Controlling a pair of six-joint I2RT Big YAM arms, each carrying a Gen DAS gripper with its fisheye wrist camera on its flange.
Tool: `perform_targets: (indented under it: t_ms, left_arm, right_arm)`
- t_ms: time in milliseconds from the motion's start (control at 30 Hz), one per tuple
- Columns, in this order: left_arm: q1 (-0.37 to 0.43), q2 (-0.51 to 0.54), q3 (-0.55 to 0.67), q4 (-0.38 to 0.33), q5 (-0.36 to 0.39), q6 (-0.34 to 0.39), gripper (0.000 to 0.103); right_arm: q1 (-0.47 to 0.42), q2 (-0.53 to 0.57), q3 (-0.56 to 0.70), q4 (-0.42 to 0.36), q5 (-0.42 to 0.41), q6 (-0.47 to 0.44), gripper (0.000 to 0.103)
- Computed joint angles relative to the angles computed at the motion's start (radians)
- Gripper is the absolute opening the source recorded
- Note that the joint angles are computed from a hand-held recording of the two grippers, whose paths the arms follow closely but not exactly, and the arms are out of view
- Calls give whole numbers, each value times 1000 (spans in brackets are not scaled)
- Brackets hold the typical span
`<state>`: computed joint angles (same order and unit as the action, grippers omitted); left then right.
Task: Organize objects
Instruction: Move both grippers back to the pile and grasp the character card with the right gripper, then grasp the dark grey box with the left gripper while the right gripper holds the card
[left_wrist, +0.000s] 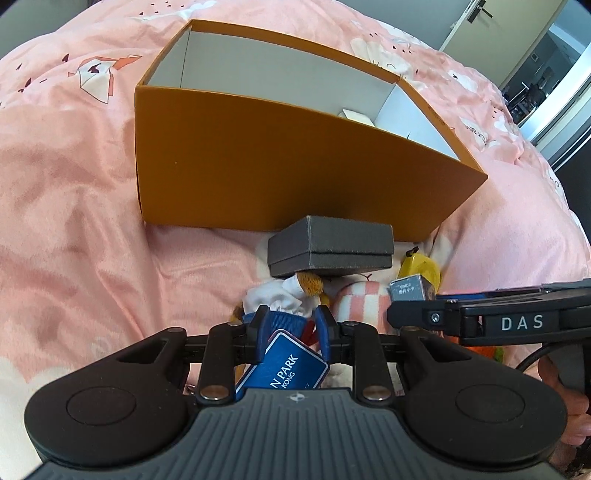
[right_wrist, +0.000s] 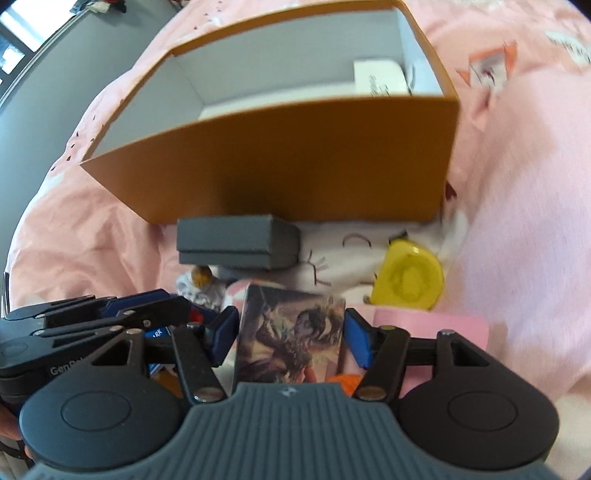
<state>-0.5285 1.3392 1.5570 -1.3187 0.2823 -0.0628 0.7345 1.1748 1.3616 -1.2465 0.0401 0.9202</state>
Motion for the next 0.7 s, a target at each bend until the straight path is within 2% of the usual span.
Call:
perform_targets:
  t_ms: [200, 333, 500, 567, 700]
  left_arm:
    - [2, -5, -4, 3, 18, 10, 29]
    - [4, -8, -8, 10, 41, 19, 29]
    - [-2, -7, -4, 23, 61, 35, 40]
    - [-4, -8, -2, 38, 71, 34, 48]
    - [-1, 8, 21, 69, 73, -32, 54]
  right_arm:
    - [0, -22, -24, -4, -51, 25, 65]
    - [2, -39, -41, 11, -55, 45, 63]
    - [13, -46, -33, 9, -18, 28, 63]
    - [14, -50, -24, 0, 18, 20, 63]
    - [2, -62, -14, -13, 76, 21, 63]
